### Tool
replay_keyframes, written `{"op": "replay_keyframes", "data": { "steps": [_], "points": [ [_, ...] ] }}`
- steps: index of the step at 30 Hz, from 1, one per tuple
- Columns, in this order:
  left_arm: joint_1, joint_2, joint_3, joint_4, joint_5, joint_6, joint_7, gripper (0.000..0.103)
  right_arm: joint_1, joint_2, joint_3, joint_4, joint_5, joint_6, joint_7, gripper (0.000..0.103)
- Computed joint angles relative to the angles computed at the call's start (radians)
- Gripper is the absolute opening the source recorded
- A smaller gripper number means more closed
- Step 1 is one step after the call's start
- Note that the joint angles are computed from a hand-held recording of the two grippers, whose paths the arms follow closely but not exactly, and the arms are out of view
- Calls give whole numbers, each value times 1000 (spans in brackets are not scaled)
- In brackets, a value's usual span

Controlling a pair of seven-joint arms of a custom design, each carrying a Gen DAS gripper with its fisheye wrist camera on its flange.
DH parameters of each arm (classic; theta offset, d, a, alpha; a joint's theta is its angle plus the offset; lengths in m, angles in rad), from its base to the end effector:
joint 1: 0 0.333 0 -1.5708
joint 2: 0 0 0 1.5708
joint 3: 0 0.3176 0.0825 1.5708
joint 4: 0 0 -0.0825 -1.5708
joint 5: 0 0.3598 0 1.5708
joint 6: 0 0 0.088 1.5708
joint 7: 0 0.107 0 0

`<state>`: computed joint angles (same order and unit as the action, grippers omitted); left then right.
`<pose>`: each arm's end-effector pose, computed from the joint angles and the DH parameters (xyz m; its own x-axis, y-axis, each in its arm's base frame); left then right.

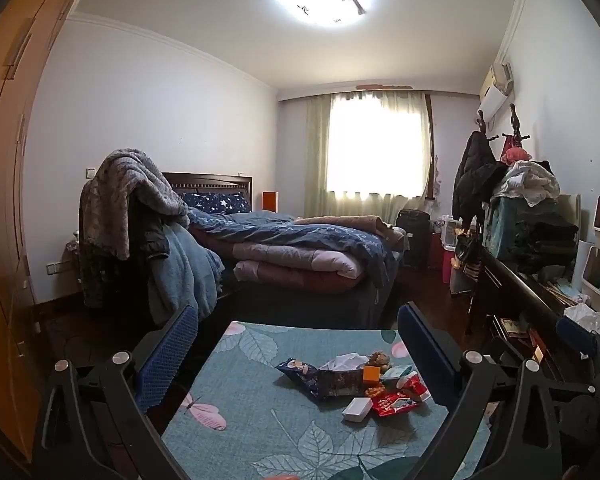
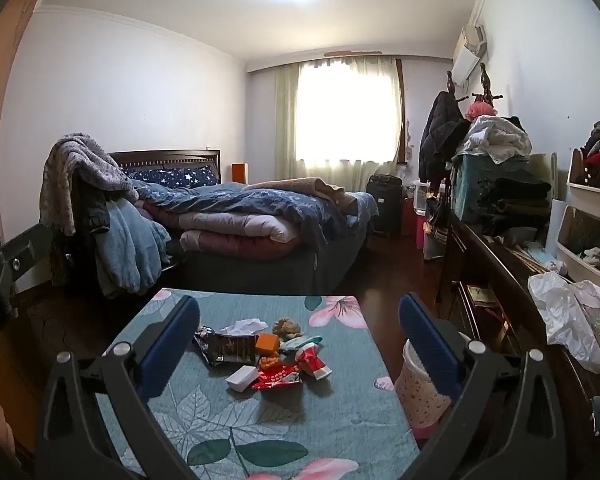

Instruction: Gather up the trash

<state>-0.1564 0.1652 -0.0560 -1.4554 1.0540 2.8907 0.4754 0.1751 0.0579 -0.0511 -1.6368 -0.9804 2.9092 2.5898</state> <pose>0.5999 -0.1774 0.7205 0.0121 -0.9996 0.0256 -0.1722 -0.0273 -0.9847 0.5846 0.1251 0.7009 -0.0750 -0.9972 0.0015 -0.2463 0.0171 -0.9691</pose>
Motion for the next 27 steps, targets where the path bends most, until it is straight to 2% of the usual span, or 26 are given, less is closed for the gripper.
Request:
{"op": "replay_keyframes", "data": {
  "steps": [8,14,27],
  "points": [
    [-6,-21,-14,-3,-19,-31,16,99,3,-7,6,10,-49,-18,38,100],
    [-1,-21,-16,-5,-19,-25,16,99,-3,-11,7,13,-88,-12,79,100],
    [7,-25,-17,-5,-35,-19,30,99,-7,-9,8,26,-90,-17,79,100]
  ]
}}
